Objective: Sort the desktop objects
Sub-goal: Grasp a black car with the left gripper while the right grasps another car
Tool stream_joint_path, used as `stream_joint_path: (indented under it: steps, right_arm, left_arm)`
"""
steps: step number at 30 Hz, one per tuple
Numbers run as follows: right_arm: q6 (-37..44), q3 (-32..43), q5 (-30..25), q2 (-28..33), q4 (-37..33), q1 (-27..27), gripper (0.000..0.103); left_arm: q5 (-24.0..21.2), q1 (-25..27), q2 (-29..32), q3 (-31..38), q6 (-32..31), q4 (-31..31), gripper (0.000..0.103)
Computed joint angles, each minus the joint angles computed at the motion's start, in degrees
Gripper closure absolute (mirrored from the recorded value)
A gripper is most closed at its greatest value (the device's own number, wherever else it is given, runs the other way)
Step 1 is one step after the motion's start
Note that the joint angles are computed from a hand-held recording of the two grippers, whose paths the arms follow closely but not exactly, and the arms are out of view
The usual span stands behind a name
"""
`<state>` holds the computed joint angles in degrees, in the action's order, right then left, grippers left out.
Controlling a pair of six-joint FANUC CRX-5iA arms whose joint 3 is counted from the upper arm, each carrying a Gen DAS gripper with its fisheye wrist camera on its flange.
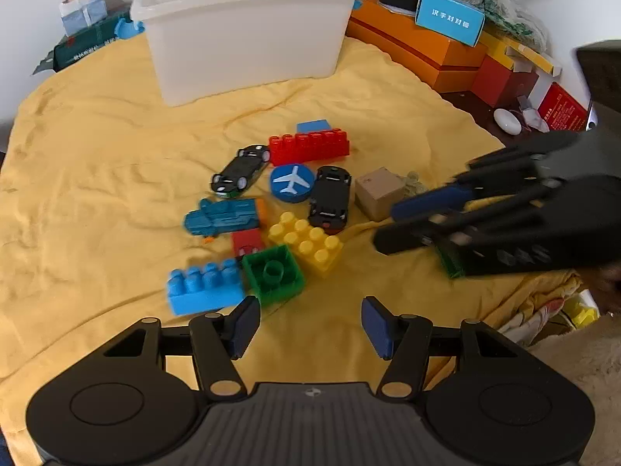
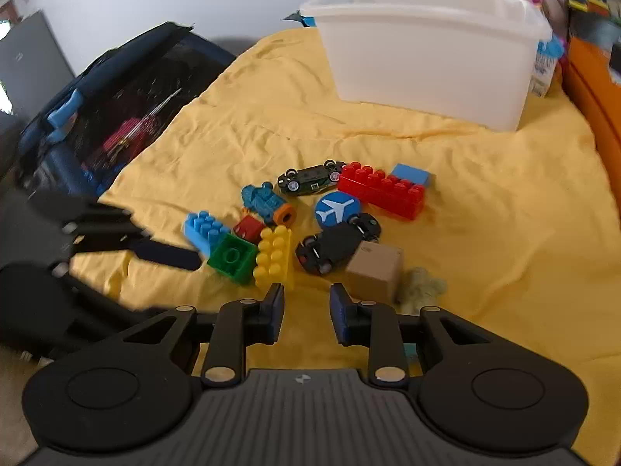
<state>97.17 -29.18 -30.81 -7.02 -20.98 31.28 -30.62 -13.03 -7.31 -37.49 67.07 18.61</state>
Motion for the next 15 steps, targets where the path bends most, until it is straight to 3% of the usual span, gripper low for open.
stream_joint_path:
  steps: [3,6,9,12,15]
  right_arm:
    - [-7.10,2.05,0.73,3.30,-1.96,-1.22,0.074]
    - [-7.79,4.67,-0.76,5.66,-8.71,-4.31,0.071]
    - [-23.09,3.43,1.84,6.68,-2.45,-2.20,0.072]
    - [-27.87,3.48,4.79,7.84,-3.46,-2.48,0.074]
    - [-35.42,0.17,9.75,7.51,8.03,1.75,0.079]
  left_arm:
    - [0.66,0.92,-1.47,-1.31,-2.31,1.25,0.041]
    - [2.93,1.54,-2.91,-1.98,-4.96,1.51,0.041]
    - [4.72,2.07,-2.23,-0.63,-6.99,0.71,0.041]
    - [7.40,2.50,0.23,0.08,-15.87,6.16,0.045]
    - [9.06,2.16,4.70,3.07,-22.95,8.60,0.050]
